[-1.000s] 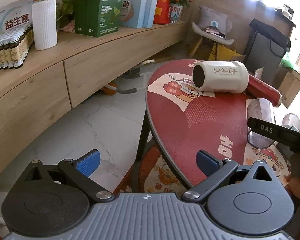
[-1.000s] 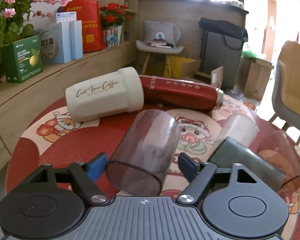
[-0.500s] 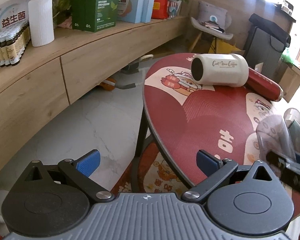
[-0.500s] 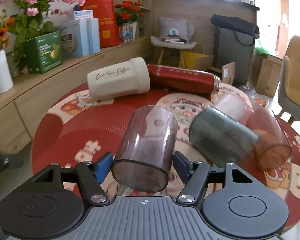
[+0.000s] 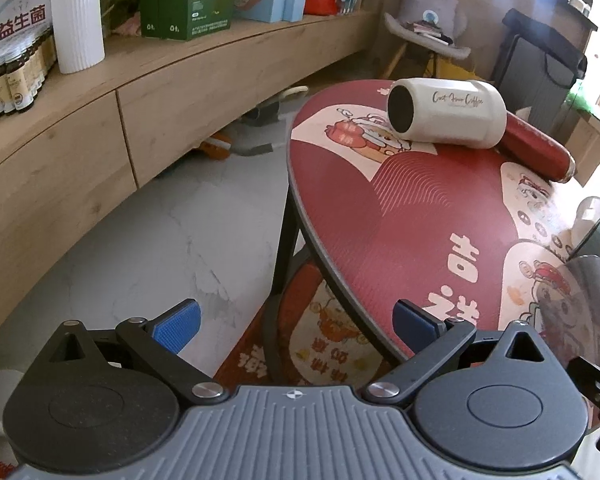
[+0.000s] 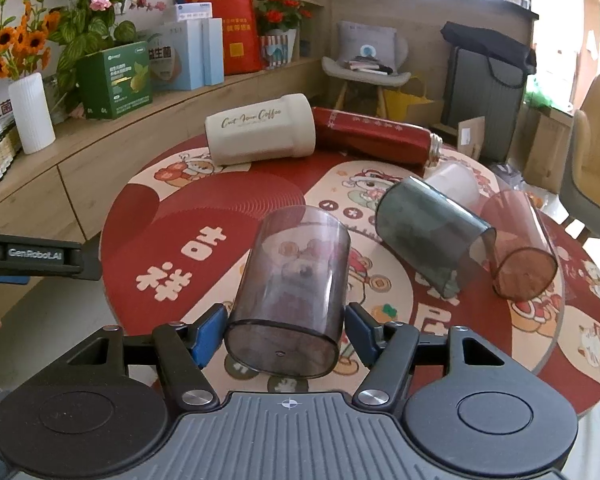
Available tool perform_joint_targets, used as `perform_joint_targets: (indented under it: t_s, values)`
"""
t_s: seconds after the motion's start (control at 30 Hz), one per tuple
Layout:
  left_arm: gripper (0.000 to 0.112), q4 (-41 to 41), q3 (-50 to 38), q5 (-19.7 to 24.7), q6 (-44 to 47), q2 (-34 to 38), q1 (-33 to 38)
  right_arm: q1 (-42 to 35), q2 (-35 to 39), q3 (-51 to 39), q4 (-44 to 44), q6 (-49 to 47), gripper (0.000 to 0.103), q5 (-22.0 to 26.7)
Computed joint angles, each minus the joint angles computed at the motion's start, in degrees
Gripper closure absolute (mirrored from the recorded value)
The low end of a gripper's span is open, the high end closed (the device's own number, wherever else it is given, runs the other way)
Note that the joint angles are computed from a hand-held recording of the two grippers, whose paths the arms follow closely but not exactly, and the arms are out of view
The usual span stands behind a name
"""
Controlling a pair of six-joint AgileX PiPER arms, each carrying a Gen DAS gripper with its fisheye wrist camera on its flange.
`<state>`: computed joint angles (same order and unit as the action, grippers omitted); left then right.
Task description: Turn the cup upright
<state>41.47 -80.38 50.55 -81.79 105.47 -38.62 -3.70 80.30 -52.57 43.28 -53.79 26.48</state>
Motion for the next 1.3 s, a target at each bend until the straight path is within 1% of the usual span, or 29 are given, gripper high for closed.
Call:
perform_joint_targets:
  t_s: [0.23,0.33,0.47,0.5,0.57,0.63,0.77,0.9,0.97,1.03,1.1,1.23,1.27,1.3]
  values:
    - [0.009,-1.4,-0.7,0.1,1.6,0.9,0.1,-2.7,-1.2,0.9,0.9,-1.3,0.044,2.0]
    - [0.009,-2.3,-1.0,0.0,2.9,1.3,0.2,-3.2,-1.1,0.7,-0.6,0.2,0.044,2.9]
    - [0.009,-3.2,-0.4,-1.0,1.8,1.2,0.6,-3.8,-1.1,-0.4,-1.6,1.5,0.042,5.2]
    - [0.009,-3.8,-0.3,-1.1,1.7,1.0,0.6,-4.2,-1.3,-0.4,-1.0,0.7,0.04,5.9]
    - [0.009,-4.3,0.2,-1.6,1.0,0.5,0.3,-4.8,-2.3,0.0,-0.1,-0.9,0.029,6.3]
    - [0.009,-4.5,-0.3,-0.8,0.5,0.6,-0.5,-5.9,-3.5,0.4,0.5,-2.3,0.025,6.6]
    - [0.009,-5.1,-3.1,1.5,1.9,1.6,-2.1,-10.3,-4.6,-0.2,3.6,-5.3,0.024,10.1]
    - [0.009,-4.9,-6.3,5.0,2.7,2.4,-4.2,-15.1,-5.4,0.1,7.2,-10.0,0.02,12.1]
    - [0.009,-4.8,-7.7,6.2,2.7,2.5,-5.1,-16.9,-5.4,0.2,7.9,-11.3,0.016,11.6]
    - [0.009,-3.3,-8.8,7.4,1.9,2.4,-6.5,-18.6,-5.5,0.7,9.2,-13.5,0.015,10.7]
    - [0.009,-1.9,-10.9,8.7,2.0,2.8,-8.1,-20.5,-5.4,1.2,11.4,-17.7,0.012,10.2]
    - [0.01,-1.9,-17.6,11.6,3.7,5.0,-10.3,-23.9,-4.5,2.6,17.3,-27.7,0.01,10.5]
    - [0.01,-2.5,-19.8,12.3,4.4,5.9,-10.5,-24.7,-4.0,2.8,18.8,-29.8,0.008,10.4]
    - [0.01,-3.3,-21.8,12.8,5.1,6.8,-10.6,-25.3,-3.7,2.8,20.0,-31.3,0.004,10.6]
